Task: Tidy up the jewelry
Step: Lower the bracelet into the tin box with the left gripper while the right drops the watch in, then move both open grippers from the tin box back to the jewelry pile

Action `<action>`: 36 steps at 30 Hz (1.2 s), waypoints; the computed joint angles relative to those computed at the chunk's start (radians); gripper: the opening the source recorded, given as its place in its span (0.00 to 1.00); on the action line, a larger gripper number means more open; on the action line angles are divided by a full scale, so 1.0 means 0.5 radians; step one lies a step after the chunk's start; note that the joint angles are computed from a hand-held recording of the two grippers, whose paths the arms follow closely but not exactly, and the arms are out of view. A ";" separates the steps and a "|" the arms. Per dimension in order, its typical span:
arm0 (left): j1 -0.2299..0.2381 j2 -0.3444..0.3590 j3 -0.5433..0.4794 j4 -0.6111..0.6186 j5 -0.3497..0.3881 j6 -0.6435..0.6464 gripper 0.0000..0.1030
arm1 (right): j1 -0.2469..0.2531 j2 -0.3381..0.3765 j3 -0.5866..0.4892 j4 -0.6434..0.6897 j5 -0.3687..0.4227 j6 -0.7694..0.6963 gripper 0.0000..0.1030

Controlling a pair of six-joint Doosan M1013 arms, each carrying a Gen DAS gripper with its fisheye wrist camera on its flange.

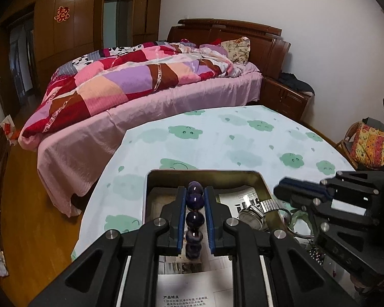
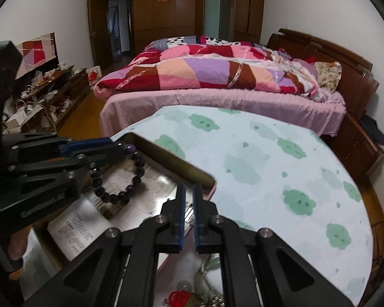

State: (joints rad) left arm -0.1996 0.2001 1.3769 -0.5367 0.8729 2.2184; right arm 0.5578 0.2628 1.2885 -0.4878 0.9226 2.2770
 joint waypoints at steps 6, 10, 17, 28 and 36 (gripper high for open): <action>-0.010 -0.022 0.016 0.031 -0.074 0.002 0.47 | 0.003 -0.053 0.080 0.006 -0.011 0.097 0.18; -0.003 -0.017 0.023 0.040 -0.079 -0.036 0.50 | 0.008 -0.094 0.134 -0.017 0.026 0.122 0.32; -0.023 -0.006 0.037 0.126 -0.075 -0.119 0.50 | -0.002 -0.067 0.132 0.084 0.102 0.003 0.33; 0.002 -0.013 0.039 0.100 -0.082 -0.156 0.50 | -0.009 0.003 0.052 -0.163 0.238 0.177 0.20; 0.016 -0.018 0.043 0.082 -0.082 -0.165 0.53 | 0.014 0.041 -0.052 -0.267 0.089 0.201 0.19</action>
